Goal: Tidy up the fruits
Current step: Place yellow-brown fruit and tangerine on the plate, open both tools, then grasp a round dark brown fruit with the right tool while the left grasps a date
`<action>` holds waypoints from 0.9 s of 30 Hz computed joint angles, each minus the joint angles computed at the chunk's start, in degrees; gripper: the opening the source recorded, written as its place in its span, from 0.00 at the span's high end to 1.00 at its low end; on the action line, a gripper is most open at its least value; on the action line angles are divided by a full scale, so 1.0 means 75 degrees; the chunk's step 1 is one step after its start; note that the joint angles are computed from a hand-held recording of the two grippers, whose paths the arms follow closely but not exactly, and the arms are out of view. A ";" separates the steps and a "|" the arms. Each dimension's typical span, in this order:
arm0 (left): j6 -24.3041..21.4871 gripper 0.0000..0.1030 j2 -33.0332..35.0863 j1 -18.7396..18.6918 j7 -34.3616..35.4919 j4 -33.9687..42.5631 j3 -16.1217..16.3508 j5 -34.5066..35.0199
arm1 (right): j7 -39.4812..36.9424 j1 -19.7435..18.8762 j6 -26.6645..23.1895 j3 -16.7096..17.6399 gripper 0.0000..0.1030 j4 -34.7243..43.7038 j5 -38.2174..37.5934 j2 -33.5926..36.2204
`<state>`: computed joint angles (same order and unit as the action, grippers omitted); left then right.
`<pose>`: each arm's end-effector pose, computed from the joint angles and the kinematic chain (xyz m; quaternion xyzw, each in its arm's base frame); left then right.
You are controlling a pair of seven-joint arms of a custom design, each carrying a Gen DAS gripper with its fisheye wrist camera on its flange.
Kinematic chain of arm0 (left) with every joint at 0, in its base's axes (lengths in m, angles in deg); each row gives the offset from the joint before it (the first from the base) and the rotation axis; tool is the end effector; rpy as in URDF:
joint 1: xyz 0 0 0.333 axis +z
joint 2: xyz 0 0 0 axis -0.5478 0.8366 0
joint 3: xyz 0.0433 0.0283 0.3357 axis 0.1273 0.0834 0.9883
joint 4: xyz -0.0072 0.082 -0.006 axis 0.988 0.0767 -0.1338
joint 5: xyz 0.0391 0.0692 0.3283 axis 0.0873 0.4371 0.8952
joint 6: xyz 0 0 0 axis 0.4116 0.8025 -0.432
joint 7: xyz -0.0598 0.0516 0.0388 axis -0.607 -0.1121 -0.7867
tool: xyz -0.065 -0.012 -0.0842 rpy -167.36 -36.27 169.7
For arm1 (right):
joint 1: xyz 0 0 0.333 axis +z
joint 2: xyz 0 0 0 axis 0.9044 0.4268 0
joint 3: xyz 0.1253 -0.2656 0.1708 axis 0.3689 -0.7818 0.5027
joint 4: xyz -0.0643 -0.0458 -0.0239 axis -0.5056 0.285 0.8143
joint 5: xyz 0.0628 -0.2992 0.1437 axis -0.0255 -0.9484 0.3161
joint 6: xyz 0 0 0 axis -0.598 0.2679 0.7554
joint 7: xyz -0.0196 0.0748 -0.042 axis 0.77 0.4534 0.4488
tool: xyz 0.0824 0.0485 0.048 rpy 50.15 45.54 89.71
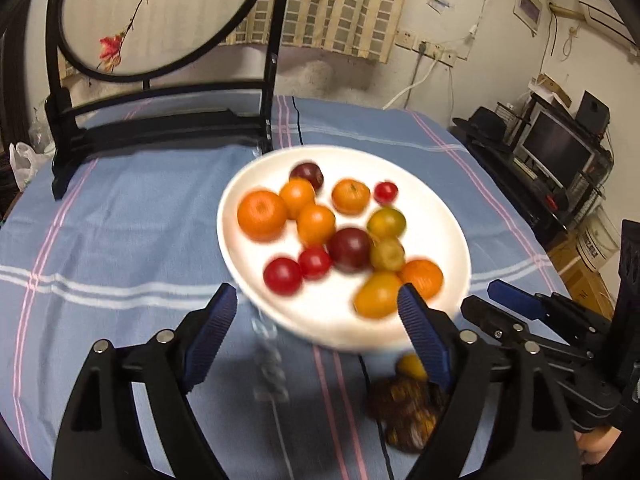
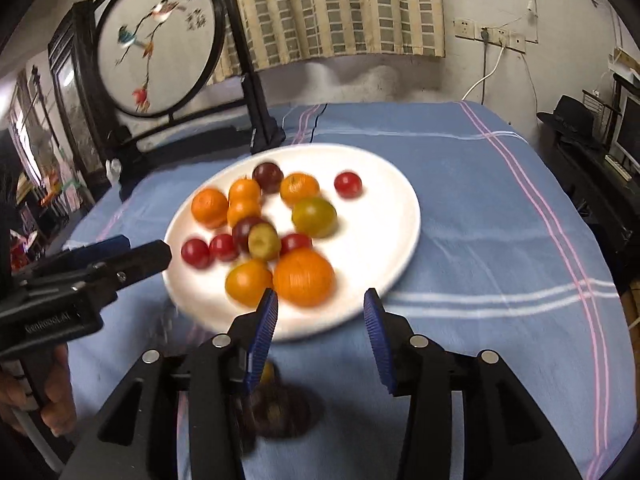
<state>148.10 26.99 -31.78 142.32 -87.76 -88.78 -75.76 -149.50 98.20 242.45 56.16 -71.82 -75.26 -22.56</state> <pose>0.6216 -0.2080 0.3396 -0.5194 0.7667 -0.3544 0.1297 0.5885 0.3040 0.3059 -0.5990 0.7047 -0.2466 0.2894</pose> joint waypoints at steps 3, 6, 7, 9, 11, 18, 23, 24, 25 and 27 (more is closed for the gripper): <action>0.0273 0.19 -0.0232 0.0253 0.0034 -0.0698 -0.0248 -0.0021 | 0.0035 0.0065 0.0160 0.0033 0.56 -0.0476 -0.0203 -0.0226; 0.0576 0.19 -0.0336 0.0757 -0.0084 -0.1404 -0.0716 0.0078 | -0.0321 0.0026 0.0087 0.0278 0.56 -0.0833 -0.0178 -0.0374; 0.0587 0.19 -0.0323 0.1062 -0.0095 -0.1600 -0.0990 0.0197 | -0.0421 0.0015 0.0064 0.0346 0.56 -0.0894 -0.0144 -0.0396; 0.0779 0.18 -0.0318 0.1270 -0.0188 -0.1837 -0.1135 0.0386 | -0.0850 -0.0042 -0.0030 0.0566 0.56 -0.1021 0.0075 -0.0415; 0.1164 0.18 -0.0286 0.1445 -0.0272 -0.2086 -0.1248 0.0650 | -0.1276 -0.0023 -0.0307 0.0739 0.56 -0.1022 0.0380 -0.0365; 0.1545 0.17 -0.0225 0.1617 -0.0732 -0.2330 -0.1131 0.1505 | -0.2211 0.0118 -0.0880 0.0807 0.56 -0.0633 0.1217 -0.0024; 0.1566 0.15 -0.0226 0.1376 -0.1139 -0.2210 -0.0737 0.1889 | -0.2744 0.0134 -0.0923 0.0746 0.56 -0.0073 0.1567 0.0323; 0.1502 0.15 -0.0212 0.1405 -0.1236 -0.2180 -0.0742 0.1985 | -0.2823 0.0148 -0.0925 0.0712 0.56 0.0020 0.1642 0.0382; 0.1452 0.15 -0.0183 0.1488 -0.1325 -0.2161 -0.0804 0.2083 | -0.2920 0.0155 -0.0924 0.0694 0.56 0.0100 0.1721 0.0432; 0.1425 0.15 -0.0168 0.1500 -0.1418 -0.2136 -0.0801 0.2226 | -0.2851 0.0262 -0.0800 0.0516 0.58 0.0173 0.1738 0.0502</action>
<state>158.79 25.73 -20.53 131.68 -103.78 -94.79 -59.06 -170.88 100.17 236.45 60.02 -70.52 -62.23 -18.79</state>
